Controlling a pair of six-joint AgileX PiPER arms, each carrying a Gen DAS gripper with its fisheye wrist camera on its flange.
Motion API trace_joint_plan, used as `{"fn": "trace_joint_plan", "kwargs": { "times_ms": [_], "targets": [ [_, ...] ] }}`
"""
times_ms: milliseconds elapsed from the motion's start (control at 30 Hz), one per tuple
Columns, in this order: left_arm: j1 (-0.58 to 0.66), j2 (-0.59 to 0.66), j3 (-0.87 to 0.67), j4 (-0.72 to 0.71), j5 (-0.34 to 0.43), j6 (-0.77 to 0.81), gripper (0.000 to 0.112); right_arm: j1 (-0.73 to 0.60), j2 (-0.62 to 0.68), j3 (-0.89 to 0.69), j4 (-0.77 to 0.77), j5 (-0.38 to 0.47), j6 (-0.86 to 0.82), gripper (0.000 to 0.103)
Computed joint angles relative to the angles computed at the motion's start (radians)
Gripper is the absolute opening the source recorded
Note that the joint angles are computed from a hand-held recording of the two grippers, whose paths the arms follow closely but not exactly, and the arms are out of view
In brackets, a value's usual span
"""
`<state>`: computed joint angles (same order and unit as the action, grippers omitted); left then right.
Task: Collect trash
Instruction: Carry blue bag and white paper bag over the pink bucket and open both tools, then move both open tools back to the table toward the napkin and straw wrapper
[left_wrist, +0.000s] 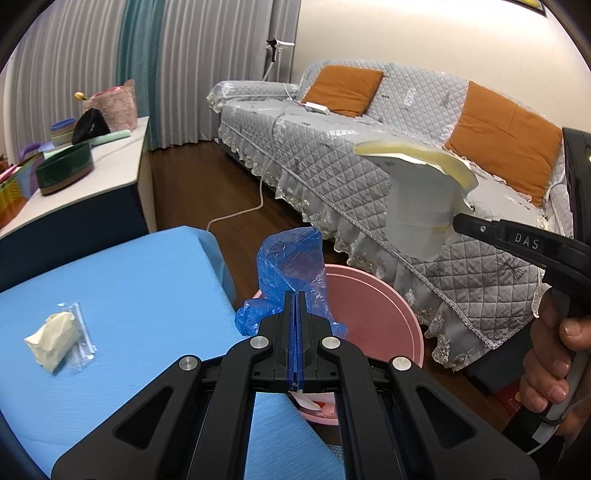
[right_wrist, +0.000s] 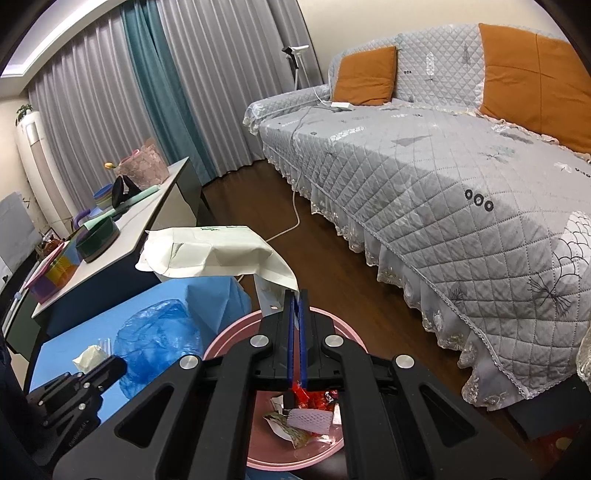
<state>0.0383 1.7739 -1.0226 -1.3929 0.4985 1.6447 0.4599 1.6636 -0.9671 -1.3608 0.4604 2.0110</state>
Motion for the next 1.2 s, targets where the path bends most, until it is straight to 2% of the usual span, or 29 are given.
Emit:
{"fn": "trace_joint_plan", "kwargs": {
  "times_ms": [467,600,667,700,733,767,800,1033,1200],
  "targets": [
    [-0.056,0.066,-0.044,0.056,-0.022,-0.067,0.000,-0.021,0.044,-0.025,0.032,-0.023,-0.041,0.002],
    [-0.059,0.082,-0.068,0.109,-0.003,-0.124,0.001,-0.023,0.050,-0.033,0.048,-0.027,-0.060,0.004],
    [-0.068,0.093,-0.085,0.163,0.000,-0.174,0.004,-0.025,0.060,-0.043,0.084,-0.032,-0.097,0.008],
    [-0.069,0.098,-0.093,0.190,0.004,-0.202,0.017,-0.025,0.063,-0.045,0.094,-0.031,-0.104,0.012],
    [-0.065,0.100,-0.092,0.188,0.009,-0.200,0.033,-0.024,0.066,-0.047,0.101,-0.023,-0.105,0.029],
    [-0.061,0.098,-0.087,0.178,0.012,-0.191,0.037,-0.021,0.067,-0.047,0.100,-0.011,-0.095,0.048],
    [-0.057,0.094,-0.079,0.170,0.008,-0.182,0.038,-0.023,0.067,-0.046,0.097,-0.008,-0.088,0.052],
    [0.003,0.065,-0.049,0.164,0.029,-0.153,0.038,-0.010,0.079,-0.062,0.090,-0.003,-0.082,0.052],
    [0.090,0.041,-0.055,0.185,0.076,-0.149,0.038,0.029,0.097,-0.097,0.097,0.020,-0.096,0.052]
  ]
}}
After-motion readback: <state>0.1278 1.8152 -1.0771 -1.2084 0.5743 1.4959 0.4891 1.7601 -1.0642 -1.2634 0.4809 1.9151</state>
